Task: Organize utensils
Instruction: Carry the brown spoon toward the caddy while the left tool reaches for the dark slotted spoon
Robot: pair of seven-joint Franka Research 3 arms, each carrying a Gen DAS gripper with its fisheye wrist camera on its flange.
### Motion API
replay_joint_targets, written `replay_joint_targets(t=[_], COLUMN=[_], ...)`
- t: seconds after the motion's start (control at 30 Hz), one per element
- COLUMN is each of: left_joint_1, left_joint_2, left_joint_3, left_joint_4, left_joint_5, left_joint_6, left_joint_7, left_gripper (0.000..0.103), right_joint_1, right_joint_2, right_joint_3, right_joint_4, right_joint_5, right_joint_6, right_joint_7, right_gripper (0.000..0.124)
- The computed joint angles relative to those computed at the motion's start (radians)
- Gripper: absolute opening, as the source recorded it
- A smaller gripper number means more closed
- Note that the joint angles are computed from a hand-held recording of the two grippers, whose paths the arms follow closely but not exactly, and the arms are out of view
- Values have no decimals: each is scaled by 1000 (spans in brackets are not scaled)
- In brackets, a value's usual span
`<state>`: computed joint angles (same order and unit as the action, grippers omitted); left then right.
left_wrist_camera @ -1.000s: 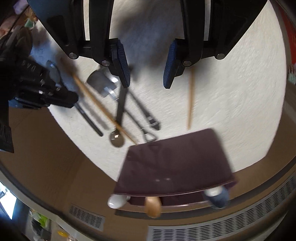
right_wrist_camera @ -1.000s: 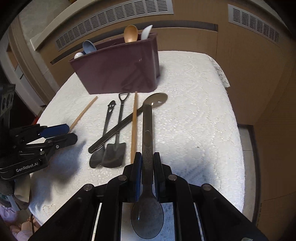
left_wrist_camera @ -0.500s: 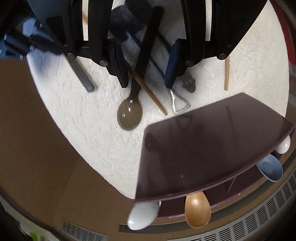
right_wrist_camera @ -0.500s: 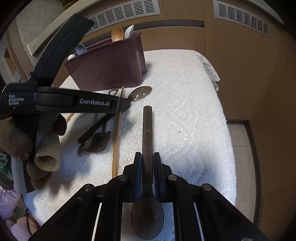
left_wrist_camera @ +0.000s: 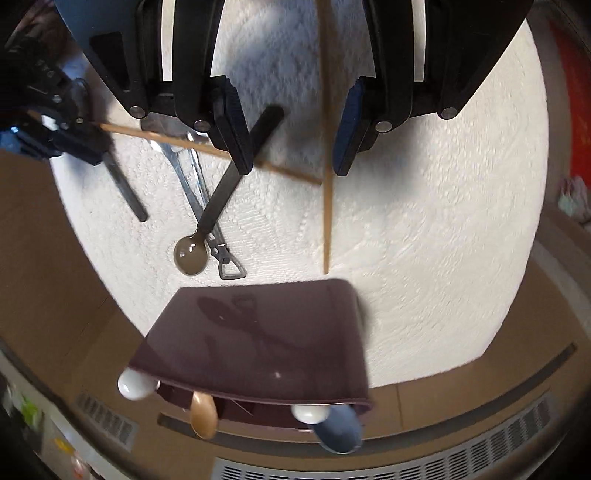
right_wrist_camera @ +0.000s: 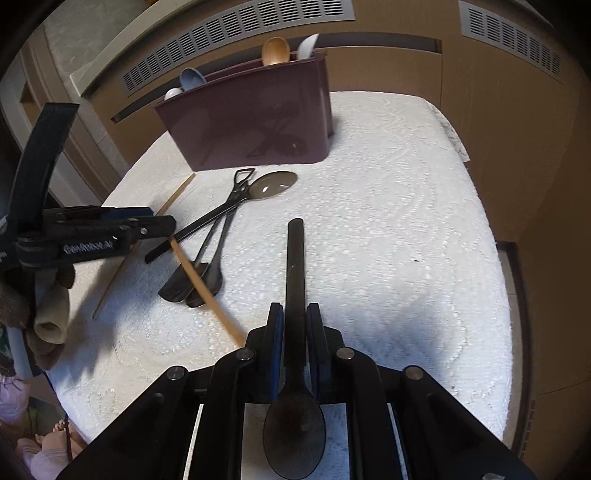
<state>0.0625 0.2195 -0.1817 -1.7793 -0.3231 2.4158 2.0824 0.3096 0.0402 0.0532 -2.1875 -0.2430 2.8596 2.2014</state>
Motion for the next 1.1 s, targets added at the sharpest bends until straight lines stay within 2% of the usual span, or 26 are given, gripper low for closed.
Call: replay_joint_targets(t=[0.13,0.23,0.3,0.4,0.47,0.53,0.6,0.67,0.77,0.87,0.9,0.93,1.0,1.1], left_joint_1=[17,-1,-9,-41,-68,-100,-125,-140,-162,-150,-146,-141,-122,-75], left_joint_2=[-24,-32,-32,9,41,91,126,157,198,238,237,230,199,115], left_joint_3=[-8,-21,-35,-58,-65,-62,-55,-52,-44,-59,-62,-62,-66,-69], left_joint_4=[-9,-22,-15,42,78,140,180,219,267,325,323,312,267,155], left_joint_5=[-62,-93,-138,-145,-95,-1,81,140,213,199,197,198,186,133], left_joint_6=[-46,-42,-36,-26,-15,-30,-46,-70,-85,-117,-109,-99,-80,-58], left_joint_7=[70,113,183,290,325,317,275,233,148,85,68,56,46,66], left_gripper=[47,47,47,47,47,47,47,46,42,40,33,33,33,33], right_joint_1=[2,-2,-4,-8,-17,-31,-52,-75,-96,-105,-104,-103,-100,-101], right_joint_2=[-2,-6,-12,-25,-42,-63,-83,-100,-107,-96,-93,-90,-91,-90], right_joint_3=[1,0,-2,-8,-6,2,14,30,45,51,51,50,47,45], right_joint_4=[-4,-15,-25,-33,-46,-66,-84,-97,-104,-96,-93,-90,-88,-86], right_joint_5=[-7,11,-8,-130,-210,-260,-325,-395,-427,-430,-426,-417,-408,-412], right_joint_6=[5,21,31,28,28,38,44,44,54,59,57,51,42,41], right_joint_7=[-2,-15,2,108,170,211,264,319,336,337,335,329,326,325], right_gripper=[15,15,22,35,36,40,49,52,53,58,62,64,73,75])
